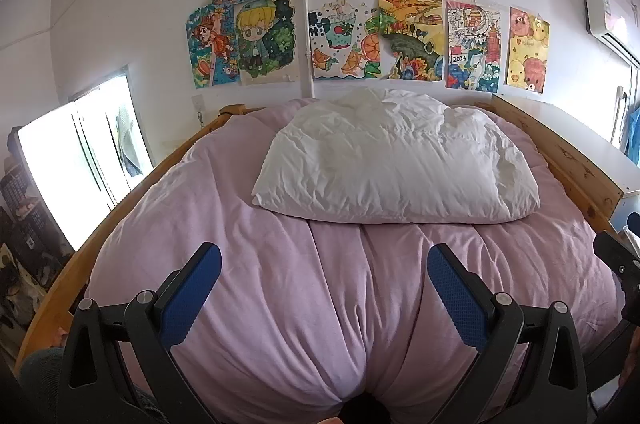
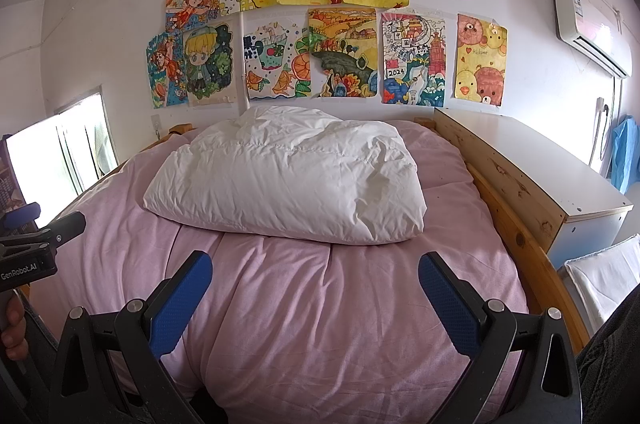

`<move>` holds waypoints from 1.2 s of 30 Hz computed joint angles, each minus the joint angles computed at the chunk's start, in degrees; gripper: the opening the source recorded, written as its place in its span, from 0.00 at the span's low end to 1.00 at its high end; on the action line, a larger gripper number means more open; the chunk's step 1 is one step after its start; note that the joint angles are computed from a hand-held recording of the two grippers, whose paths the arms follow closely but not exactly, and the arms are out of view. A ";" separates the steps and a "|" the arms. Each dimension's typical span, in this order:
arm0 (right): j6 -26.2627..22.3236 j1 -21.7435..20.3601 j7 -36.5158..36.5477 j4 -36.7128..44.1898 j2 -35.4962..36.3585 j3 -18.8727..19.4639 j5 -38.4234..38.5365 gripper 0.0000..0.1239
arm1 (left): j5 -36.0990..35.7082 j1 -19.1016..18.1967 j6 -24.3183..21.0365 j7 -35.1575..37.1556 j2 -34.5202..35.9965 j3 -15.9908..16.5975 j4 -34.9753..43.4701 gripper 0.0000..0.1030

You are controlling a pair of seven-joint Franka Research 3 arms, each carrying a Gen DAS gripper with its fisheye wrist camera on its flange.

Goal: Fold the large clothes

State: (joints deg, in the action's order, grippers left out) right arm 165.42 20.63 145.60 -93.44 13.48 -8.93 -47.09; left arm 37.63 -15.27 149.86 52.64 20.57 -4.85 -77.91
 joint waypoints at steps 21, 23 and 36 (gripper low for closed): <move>-0.01 0.07 -0.02 0.07 0.05 -0.06 0.07 0.83 | 2.72 -1.21 -1.52 -2.57 0.54 0.98 0.87 0.99; -0.04 0.06 -0.07 0.07 0.04 -0.04 0.14 0.83 | 3.28 -1.30 -1.79 -3.00 0.64 1.02 1.00 0.99; -0.12 0.05 -0.19 0.11 0.04 0.00 0.26 0.83 | 3.78 -0.91 -1.36 -3.35 0.43 0.72 0.35 0.99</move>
State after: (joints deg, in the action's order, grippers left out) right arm 165.29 20.68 145.41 -93.33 13.52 -8.92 -46.83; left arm 41.41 -16.18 148.50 49.29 21.00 -4.13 -77.57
